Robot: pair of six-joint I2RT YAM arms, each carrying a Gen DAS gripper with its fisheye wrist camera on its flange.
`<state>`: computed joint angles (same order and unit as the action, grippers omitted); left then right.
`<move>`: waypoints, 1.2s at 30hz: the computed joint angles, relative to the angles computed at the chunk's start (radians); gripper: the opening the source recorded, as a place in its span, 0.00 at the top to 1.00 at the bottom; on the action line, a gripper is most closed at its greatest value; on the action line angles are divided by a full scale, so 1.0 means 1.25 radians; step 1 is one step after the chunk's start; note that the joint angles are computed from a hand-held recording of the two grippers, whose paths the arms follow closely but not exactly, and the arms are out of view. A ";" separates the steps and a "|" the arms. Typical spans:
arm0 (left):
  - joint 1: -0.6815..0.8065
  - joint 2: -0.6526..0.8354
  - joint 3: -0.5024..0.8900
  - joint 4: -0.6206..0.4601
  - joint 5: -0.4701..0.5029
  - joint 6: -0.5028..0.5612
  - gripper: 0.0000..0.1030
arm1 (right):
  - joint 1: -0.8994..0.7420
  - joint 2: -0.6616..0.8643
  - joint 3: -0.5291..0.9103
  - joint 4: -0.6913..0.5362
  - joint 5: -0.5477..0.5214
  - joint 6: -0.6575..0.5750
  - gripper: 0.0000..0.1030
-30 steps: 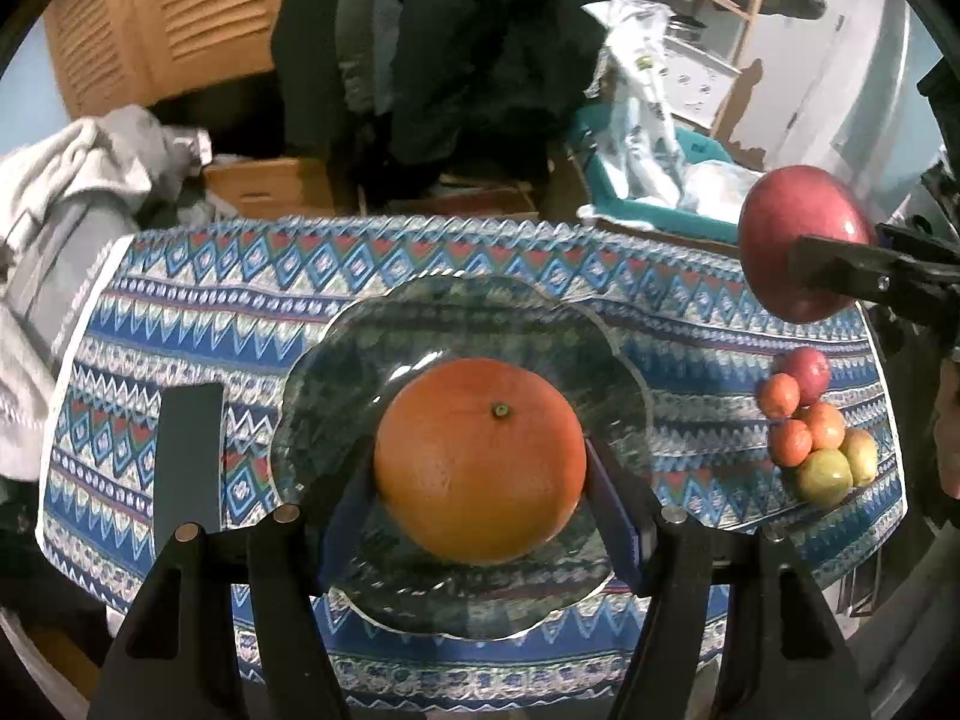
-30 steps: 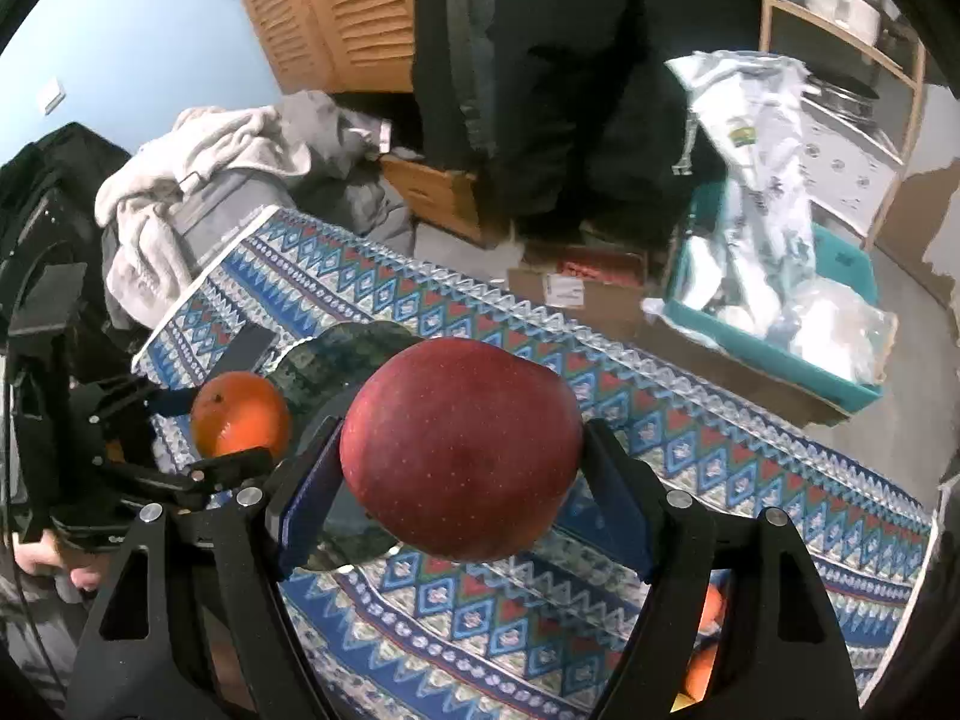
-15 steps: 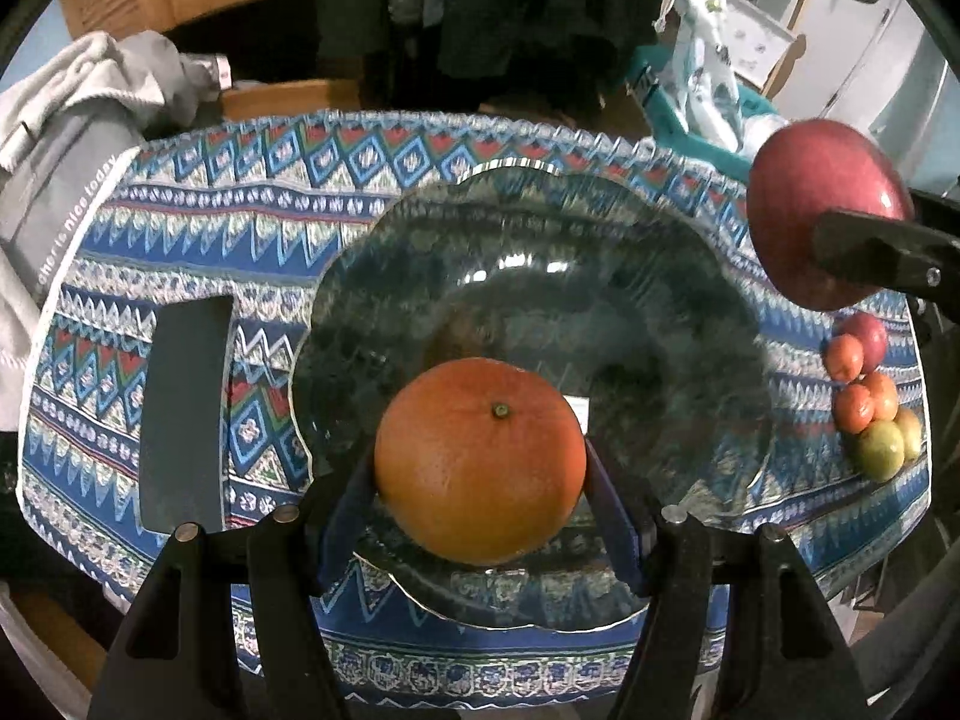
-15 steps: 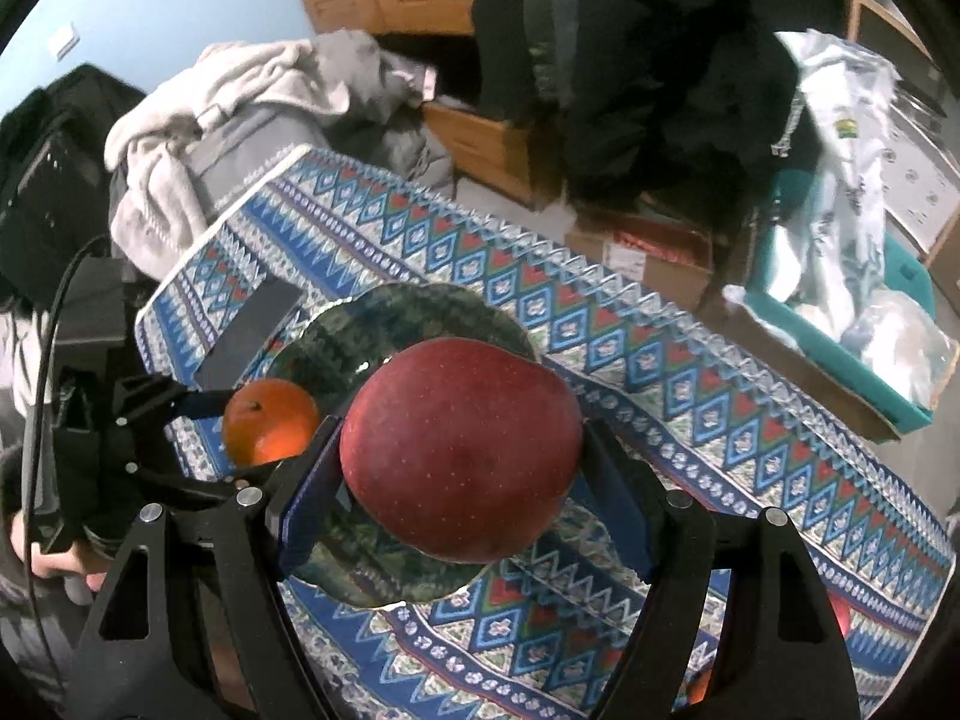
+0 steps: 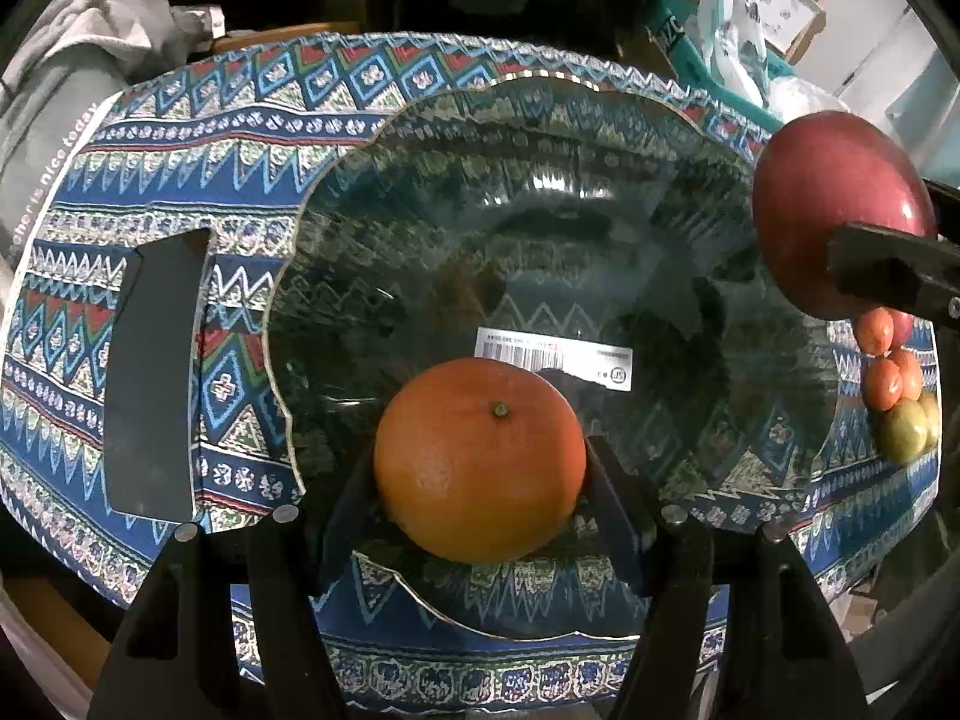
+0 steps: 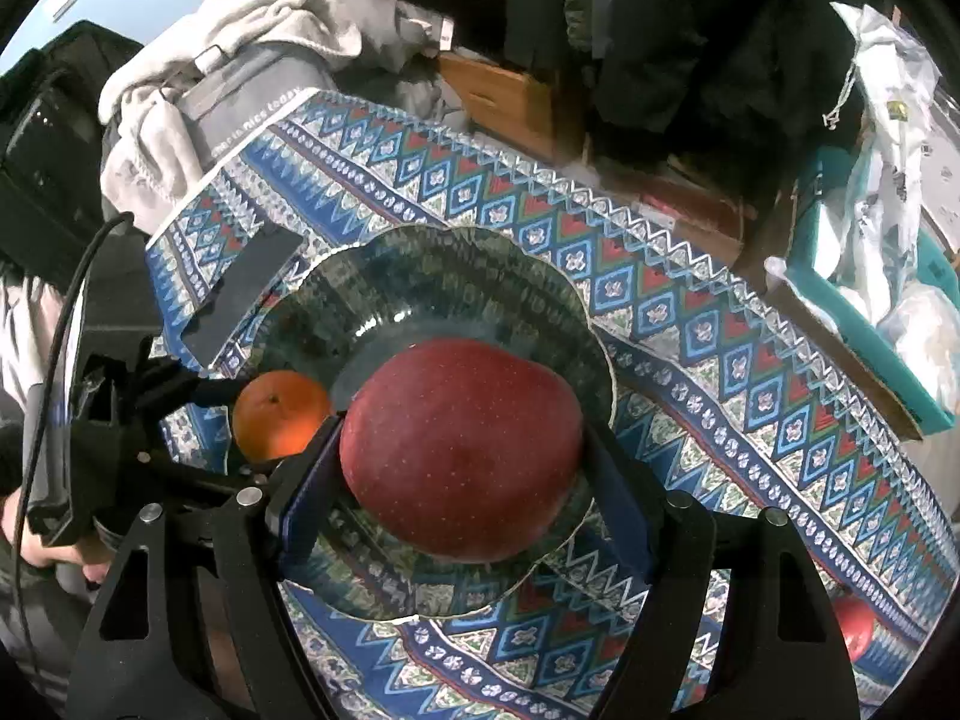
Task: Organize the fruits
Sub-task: 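Lower the orange into the glass bowl with the left tool while the right tool drops the apple in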
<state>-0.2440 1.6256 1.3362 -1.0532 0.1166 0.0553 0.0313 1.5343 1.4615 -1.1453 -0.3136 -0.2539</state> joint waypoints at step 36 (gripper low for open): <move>-0.033 -0.085 0.043 -0.012 -0.064 -0.015 0.29 | -0.014 -0.026 -0.043 0.017 0.027 0.011 0.25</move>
